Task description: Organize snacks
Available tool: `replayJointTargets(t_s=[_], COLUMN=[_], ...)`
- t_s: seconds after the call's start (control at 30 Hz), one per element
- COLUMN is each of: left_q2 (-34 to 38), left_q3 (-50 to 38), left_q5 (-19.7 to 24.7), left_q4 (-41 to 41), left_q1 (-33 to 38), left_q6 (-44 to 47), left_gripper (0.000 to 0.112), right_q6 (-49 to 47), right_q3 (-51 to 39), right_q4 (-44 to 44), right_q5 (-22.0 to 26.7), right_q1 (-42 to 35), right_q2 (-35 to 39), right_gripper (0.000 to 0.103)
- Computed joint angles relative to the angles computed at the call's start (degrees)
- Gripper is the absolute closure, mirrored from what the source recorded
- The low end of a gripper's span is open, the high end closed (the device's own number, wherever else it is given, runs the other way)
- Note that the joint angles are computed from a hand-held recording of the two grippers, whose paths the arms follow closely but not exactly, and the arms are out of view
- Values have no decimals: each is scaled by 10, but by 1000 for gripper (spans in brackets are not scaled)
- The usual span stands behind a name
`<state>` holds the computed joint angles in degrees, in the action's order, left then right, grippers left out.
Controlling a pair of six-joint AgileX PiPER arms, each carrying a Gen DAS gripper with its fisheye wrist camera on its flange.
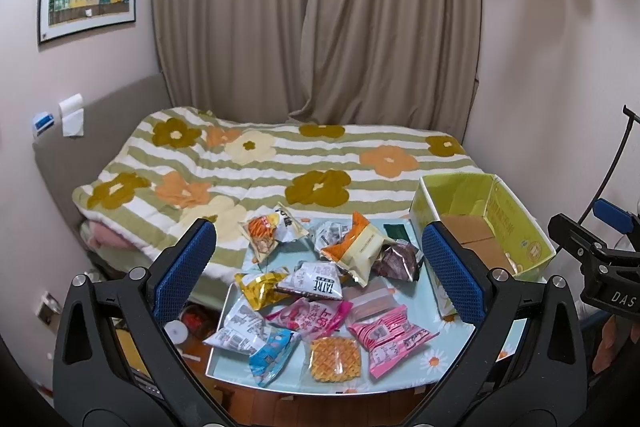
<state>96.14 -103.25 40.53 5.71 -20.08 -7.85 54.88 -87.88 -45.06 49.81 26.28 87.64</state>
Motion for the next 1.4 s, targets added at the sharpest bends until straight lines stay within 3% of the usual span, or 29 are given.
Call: replayJointTargets(t_s=[1.03,1.4], left_q2=[-15,-7], left_q3=[50,36], left_q5=[-26,17], left_q4=[6,-25], left_q1=[4,21], left_q6=[-3,5], left_gripper=[10,10], right_q6=[13,-40], right_q3=[10,24], right_q4=[11,76], right_q5=[-12,-57], right_q1=[2,-32], right_q2=[1,-5], right_gripper=[0,0])
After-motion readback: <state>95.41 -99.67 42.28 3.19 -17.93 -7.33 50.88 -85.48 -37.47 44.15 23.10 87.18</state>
